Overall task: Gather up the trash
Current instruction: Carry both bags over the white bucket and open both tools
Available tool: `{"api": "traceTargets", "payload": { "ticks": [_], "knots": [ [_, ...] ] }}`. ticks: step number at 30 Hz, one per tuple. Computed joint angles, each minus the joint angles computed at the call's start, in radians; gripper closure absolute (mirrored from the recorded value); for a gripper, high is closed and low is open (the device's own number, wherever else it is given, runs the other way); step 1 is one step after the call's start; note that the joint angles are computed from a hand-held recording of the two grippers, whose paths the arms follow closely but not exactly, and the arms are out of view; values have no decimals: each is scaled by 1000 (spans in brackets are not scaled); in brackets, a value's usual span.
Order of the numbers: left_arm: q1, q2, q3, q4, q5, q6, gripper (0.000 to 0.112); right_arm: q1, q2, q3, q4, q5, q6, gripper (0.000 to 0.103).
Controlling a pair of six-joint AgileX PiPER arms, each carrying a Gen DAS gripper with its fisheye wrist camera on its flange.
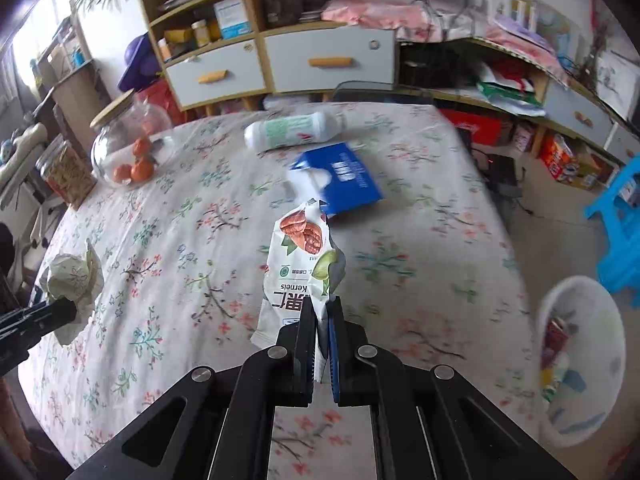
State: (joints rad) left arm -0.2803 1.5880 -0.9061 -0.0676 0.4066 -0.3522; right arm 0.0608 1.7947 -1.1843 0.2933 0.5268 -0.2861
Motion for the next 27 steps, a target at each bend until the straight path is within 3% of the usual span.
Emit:
{"api": "traceTargets", "payload": {
  "ticks": [14,23,25,27],
  "knots": [
    [-151,78,-96,144,-4,-182,84,-433,-91,33,114,96,-223,97],
    [-285,150,-190,212,15,-291,84,-625,-44,-11,113,113,-271,95],
    [-314,167,-215,223,20,-312,84,-659,-11,-45,102,146,-270,89],
    [-345,181,-242,232,29,-328,84,-688,5,-63,93,169,-266,68]
  ]
}}
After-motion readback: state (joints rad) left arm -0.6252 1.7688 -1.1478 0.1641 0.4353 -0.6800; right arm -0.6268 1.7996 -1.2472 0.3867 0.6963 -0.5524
